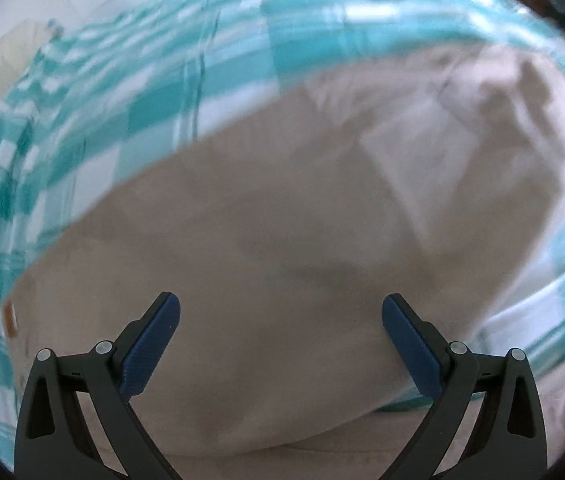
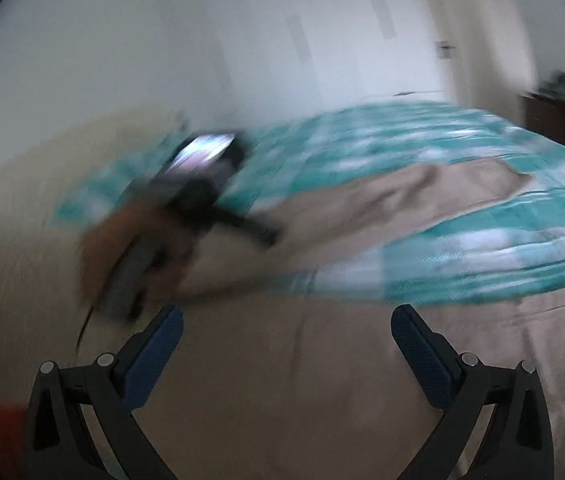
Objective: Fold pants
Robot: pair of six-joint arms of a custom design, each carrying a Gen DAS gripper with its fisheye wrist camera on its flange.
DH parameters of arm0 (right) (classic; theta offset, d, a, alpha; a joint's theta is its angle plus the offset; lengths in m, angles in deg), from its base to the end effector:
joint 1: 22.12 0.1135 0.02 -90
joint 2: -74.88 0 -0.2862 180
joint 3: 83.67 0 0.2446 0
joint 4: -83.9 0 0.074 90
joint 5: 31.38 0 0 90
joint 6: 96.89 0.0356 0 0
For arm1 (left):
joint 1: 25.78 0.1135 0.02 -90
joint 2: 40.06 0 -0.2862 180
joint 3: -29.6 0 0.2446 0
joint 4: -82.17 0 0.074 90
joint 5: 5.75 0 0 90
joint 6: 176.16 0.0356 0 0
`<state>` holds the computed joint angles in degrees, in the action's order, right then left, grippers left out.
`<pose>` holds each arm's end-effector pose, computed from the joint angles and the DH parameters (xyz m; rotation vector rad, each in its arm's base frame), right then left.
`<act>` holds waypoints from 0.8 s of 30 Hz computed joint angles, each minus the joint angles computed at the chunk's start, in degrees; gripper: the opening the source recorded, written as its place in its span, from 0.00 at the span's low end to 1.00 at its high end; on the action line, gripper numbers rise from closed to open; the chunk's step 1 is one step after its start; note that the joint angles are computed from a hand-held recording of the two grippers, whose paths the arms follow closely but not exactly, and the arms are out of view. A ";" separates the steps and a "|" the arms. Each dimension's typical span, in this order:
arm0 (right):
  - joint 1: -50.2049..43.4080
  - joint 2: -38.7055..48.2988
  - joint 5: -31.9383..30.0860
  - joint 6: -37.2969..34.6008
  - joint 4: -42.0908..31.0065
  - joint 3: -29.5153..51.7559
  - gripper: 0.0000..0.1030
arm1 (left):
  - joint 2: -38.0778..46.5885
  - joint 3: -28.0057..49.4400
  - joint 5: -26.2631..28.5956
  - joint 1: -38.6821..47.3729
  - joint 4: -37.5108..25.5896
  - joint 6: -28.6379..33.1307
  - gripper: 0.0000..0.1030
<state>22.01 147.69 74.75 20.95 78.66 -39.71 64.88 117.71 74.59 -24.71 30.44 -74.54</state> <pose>0.1786 0.1595 0.2082 -0.1455 2.1652 0.4267 0.3676 0.0128 0.2177 0.2108 2.7664 0.2910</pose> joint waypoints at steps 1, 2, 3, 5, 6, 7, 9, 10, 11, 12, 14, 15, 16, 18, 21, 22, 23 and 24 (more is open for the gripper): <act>0.34 0.61 -1.31 -0.75 -0.78 -0.23 1.00 | 0.08 -1.04 -0.37 0.22 0.44 -0.57 0.99; 0.09 1.66 -2.60 -1.14 -1.28 -0.25 1.00 | -0.51 -1.96 0.02 0.76 0.68 -1.37 0.99; -0.38 2.04 -3.15 -1.25 -1.66 -0.16 1.00 | -1.25 -2.30 0.70 1.65 -0.01 -2.30 0.99; -2.53 1.22 -4.02 -1.01 -3.20 -0.54 1.00 | -2.15 -1.53 1.41 3.28 -3.12 -3.08 0.98; -3.82 0.75 -4.71 -0.84 -3.89 -0.46 1.00 | -2.90 -1.53 0.53 3.70 -3.94 -2.32 0.98; -6.09 0.01 -6.35 -0.44 -4.53 -0.67 1.00 | -3.59 -1.83 -0.76 3.70 -3.98 -1.40 0.98; -9.63 -0.87 -9.03 -0.66 -5.39 -0.41 1.00 | -4.56 -1.73 -2.75 3.34 -4.31 0.06 0.98; -12.04 -0.83 -10.72 -1.24 -5.75 0.27 1.00 | -5.01 -1.17 -2.62 3.08 -4.76 0.33 0.98; -14.09 -1.64 -12.08 -1.54 -5.75 -0.11 1.00 | -5.12 -0.54 -2.05 2.58 -4.92 0.31 0.98; -14.51 -1.16 -12.33 -1.39 -6.09 0.83 1.00 | -4.90 0.32 -1.36 1.69 -4.94 0.04 0.98; -16.58 -1.93 -14.00 -0.96 -7.32 1.20 1.00 | -3.23 3.31 -0.27 -1.09 -4.91 -1.22 0.98; -17.70 -2.41 -15.00 -0.44 -8.13 1.21 1.00 | -1.91 5.28 0.55 -2.73 -4.77 -1.96 0.98; -19.19 -2.48 -16.33 0.13 -8.49 1.15 1.00 | -0.31 7.47 1.46 -4.47 -4.24 -2.63 0.98; -21.60 -1.78 -18.36 0.24 -8.32 1.21 1.00 | 2.40 10.48 3.35 -7.15 -2.29 -2.97 0.98; -23.69 0.66 -19.50 -0.31 -8.02 1.92 1.00 | 7.33 12.18 5.10 -9.88 1.21 -2.40 0.98; -23.80 1.48 -19.56 -0.25 -7.79 2.03 1.00 | 9.53 12.33 4.32 -10.17 1.53 -1.53 0.98; -24.09 2.64 -19.89 -0.34 -7.46 2.31 1.00 | 10.89 11.71 4.10 -9.90 1.91 -0.62 0.99; -24.03 3.45 -20.08 -0.32 -7.17 2.35 1.00 | 10.53 9.20 6.72 -8.32 3.49 -0.22 0.99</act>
